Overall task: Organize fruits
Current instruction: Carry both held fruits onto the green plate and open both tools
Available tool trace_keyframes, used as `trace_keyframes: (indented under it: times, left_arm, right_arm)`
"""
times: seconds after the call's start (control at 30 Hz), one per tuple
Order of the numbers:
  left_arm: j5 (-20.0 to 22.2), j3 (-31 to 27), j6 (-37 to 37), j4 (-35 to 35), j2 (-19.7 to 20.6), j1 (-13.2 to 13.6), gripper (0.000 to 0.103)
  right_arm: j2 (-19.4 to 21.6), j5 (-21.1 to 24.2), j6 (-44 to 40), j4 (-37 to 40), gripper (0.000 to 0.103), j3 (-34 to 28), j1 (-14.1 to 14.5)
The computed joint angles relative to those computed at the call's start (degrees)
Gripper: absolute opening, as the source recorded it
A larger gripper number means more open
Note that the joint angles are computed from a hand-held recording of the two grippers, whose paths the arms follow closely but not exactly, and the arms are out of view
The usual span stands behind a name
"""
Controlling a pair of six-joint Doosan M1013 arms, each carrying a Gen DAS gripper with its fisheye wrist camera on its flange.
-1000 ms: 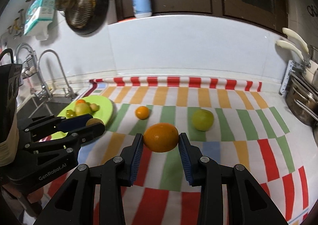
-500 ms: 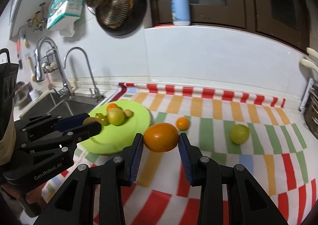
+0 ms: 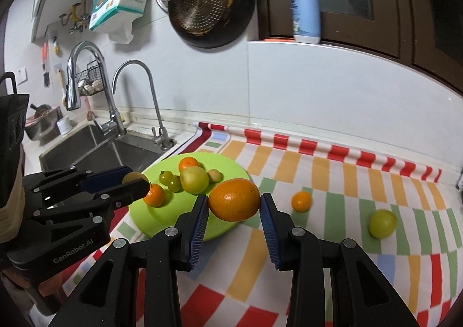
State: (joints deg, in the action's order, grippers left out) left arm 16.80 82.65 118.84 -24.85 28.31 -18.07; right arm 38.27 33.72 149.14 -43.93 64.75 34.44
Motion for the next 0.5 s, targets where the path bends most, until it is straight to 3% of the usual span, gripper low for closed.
trace_keyframes:
  times: [0.5]
  left_arm:
    - [4.2, -4.8, -11.0, 8.5, 4.7, 0.9, 0.027]
  right_arm:
    - [6.6, -0.3, -21.8, 19.9, 0.038, -8.6, -2.6]
